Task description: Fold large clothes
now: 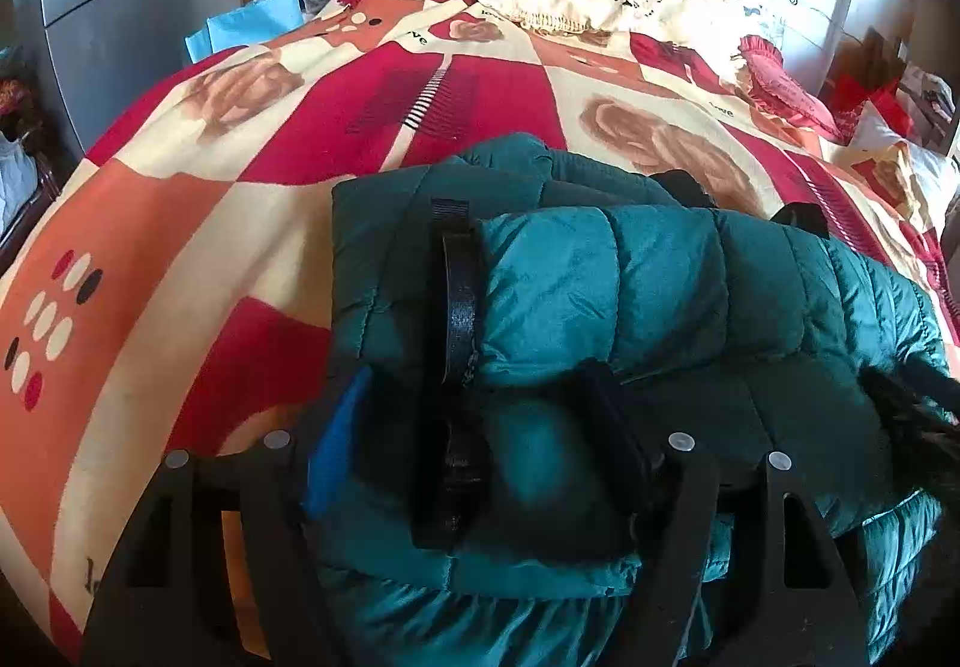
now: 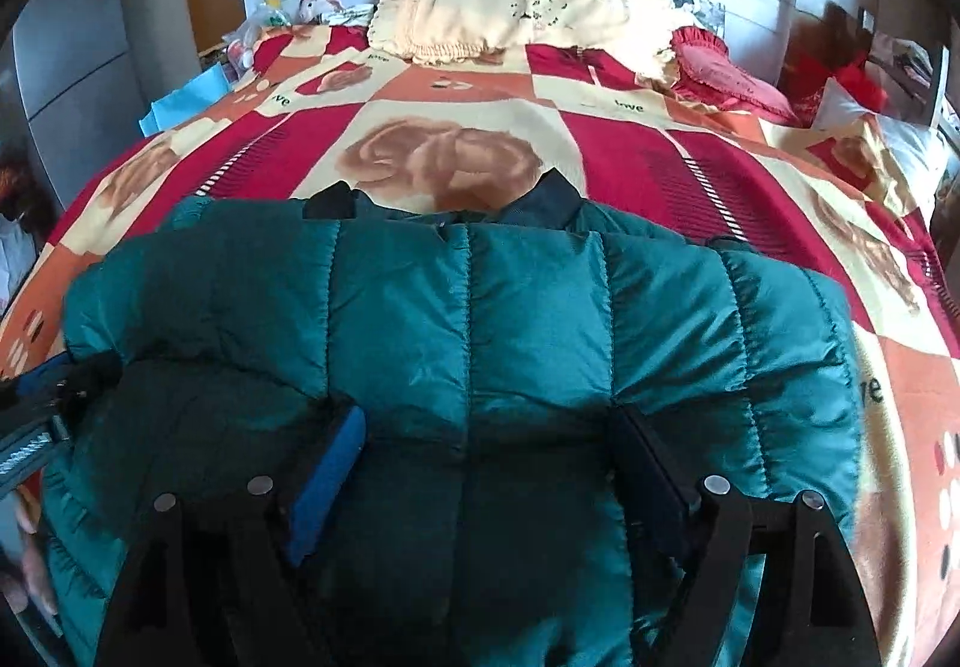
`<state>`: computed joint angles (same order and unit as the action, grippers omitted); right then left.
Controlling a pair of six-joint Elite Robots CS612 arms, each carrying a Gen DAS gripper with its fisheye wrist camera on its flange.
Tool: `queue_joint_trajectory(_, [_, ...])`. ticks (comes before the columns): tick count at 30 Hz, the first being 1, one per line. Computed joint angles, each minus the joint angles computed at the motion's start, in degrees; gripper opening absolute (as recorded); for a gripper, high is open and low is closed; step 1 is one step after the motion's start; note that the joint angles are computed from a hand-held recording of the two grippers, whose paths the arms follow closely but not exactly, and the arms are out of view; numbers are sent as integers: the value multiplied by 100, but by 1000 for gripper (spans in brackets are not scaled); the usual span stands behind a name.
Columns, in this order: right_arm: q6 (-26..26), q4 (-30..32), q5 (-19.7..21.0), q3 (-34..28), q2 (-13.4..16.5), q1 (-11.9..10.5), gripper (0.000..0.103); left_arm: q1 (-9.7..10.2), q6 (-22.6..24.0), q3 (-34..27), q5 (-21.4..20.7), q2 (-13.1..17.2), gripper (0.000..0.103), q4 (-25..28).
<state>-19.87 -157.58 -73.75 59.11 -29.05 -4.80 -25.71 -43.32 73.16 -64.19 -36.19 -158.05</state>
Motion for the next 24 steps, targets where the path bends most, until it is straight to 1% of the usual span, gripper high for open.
queue_joint_trajectory(4, [132,-448,349,486,-313,-132,81,-4,13,-9,11,10,73,-21])
queue_joint_trajectory(6, [77,-590,497,707,-439,-179,81,-7,16,-10,28,15,73,-26])
queue_joint_trajectory(8, [-59,-557,452,808,-490,-176,81,-12,23,-18,53,23,74,-27])
queue_joint_trajectory(9, [-138,-488,350,818,-480,-158,81,-13,31,-20,56,25,74,-31])
queue_joint_trajectory(12, [-253,-326,75,737,-353,-98,82,-18,60,-38,78,37,76,-10])
queue_joint_trajectory(13, [-252,-376,33,733,-320,-89,83,-19,61,-43,85,39,76,2])
queue_joint_trajectory(15, [-250,-474,-11,756,-301,-78,83,-19,62,-50,87,43,76,16])
queue_joint_trajectory(18, [-369,-291,76,813,-410,-125,82,-17,33,-47,67,48,77,-10])
queue_joint_trajectory(21, [-193,-790,229,1108,-589,-259,82,-15,25,-45,70,53,78,-31])
queue_joint_trajectory(22, [-153,-894,217,1165,-625,-293,82,-15,19,-42,73,56,79,-41])
queue_joint_trajectory(24, [-71,-1049,69,1214,-651,-347,83,-13,9,-33,73,56,79,-61])
